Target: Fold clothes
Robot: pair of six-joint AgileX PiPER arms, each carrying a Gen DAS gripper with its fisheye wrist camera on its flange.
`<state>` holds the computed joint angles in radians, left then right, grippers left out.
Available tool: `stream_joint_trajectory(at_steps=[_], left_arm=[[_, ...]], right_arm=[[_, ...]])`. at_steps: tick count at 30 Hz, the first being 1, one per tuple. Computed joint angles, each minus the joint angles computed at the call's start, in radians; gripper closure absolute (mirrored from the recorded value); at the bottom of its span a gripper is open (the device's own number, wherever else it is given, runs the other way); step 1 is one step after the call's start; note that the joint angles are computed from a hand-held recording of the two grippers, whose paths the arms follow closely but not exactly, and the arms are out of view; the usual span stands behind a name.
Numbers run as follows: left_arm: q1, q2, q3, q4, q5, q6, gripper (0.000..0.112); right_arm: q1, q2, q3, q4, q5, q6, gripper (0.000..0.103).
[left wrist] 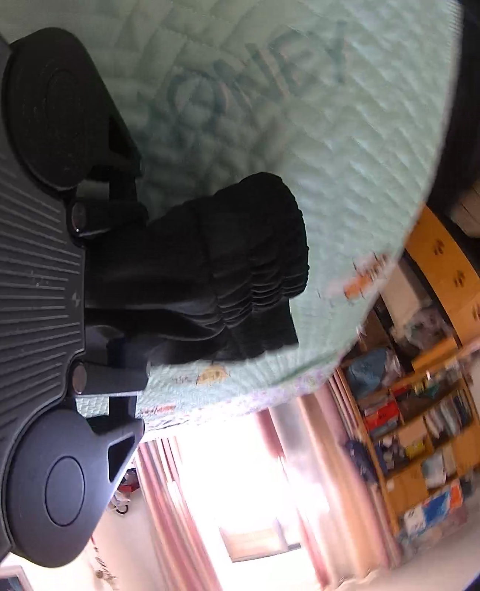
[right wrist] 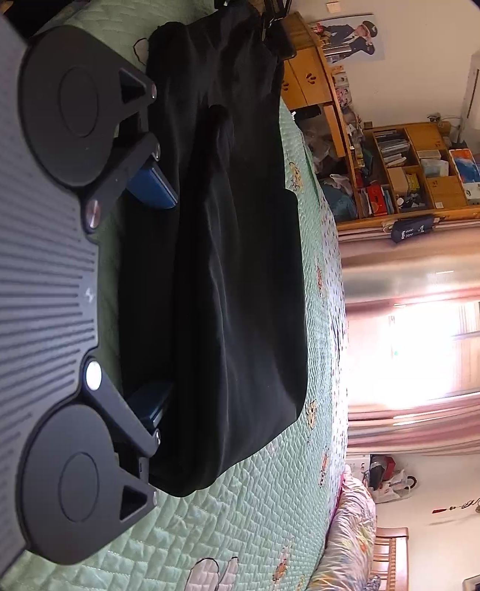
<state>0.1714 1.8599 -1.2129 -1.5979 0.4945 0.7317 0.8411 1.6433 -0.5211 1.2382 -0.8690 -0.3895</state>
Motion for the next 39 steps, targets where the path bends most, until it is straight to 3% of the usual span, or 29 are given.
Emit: stream_joint_trajectory(at_steps=[2, 5, 10, 13, 17, 21, 23, 25, 28, 30, 32, 35, 37, 39], left_arm=[[-0.043, -0.046, -0.025, 0.071, -0.025, -0.041, 0.085], [-0.163, -0.107, -0.103, 0.361, -0.103, -0.270, 0.085], [-0.473, -0.175, -0.148, 0.861, -0.264, -0.516, 0.085], [-0.672, -0.155, -0.189, 1.160, -0.307, -0.649, 0.085], [-0.910, -0.044, -0.279, 1.560, -0.236, -0.828, 0.086], [-1.061, 0.098, -0.304, 1.730, -0.149, -0.955, 0.086], [-1.107, 0.111, -0.226, 1.896, -0.207, -1.067, 0.086], [-1.129, 0.089, -0.177, 2.070, -0.234, -1.225, 0.086], [-1.135, 0.066, -0.168, 2.120, -0.226, -1.297, 0.085], [-1.154, 0.060, -0.185, 2.114, -0.191, -1.283, 0.075], [-1.171, 0.045, -0.182, 2.147, -0.170, -1.308, 0.072], [-1.162, -0.003, -0.103, 2.067, -0.245, -1.207, 0.051], [-1.162, -0.005, -0.095, 2.037, -0.245, -1.170, 0.051], [-1.175, -0.007, -0.091, 2.095, -0.235, -1.221, 0.048]], right_arm=[[-0.009, -0.011, 0.018, -0.021, 0.000, 0.055, 0.004], [-0.038, -0.043, 0.059, -0.077, 0.009, 0.167, 0.004], [-0.079, -0.093, 0.126, -0.149, 0.003, 0.355, 0.004], [-0.102, -0.124, 0.165, -0.167, -0.004, 0.449, 0.004], [-0.161, -0.166, 0.247, -0.292, -0.026, 0.669, 0.004], [-0.130, -0.246, 0.303, -0.096, -0.085, 0.695, 0.004], [-0.106, -0.272, 0.368, -0.064, -0.164, 0.805, 0.004], [-0.122, -0.286, 0.406, -0.051, -0.173, 0.884, 0.004], [-0.189, -0.273, 0.431, -0.136, -0.145, 0.999, 0.004], [-0.185, -0.261, 0.420, -0.136, -0.164, 0.990, 0.004], [-0.161, -0.258, 0.423, -0.123, -0.203, 0.980, 0.004], [-0.102, -0.257, 0.427, -0.057, -0.264, 0.949, 0.004], [-0.076, -0.259, 0.428, -0.029, -0.289, 0.934, 0.004], [-0.079, -0.266, 0.426, -0.032, -0.278, 0.928, 0.004]])
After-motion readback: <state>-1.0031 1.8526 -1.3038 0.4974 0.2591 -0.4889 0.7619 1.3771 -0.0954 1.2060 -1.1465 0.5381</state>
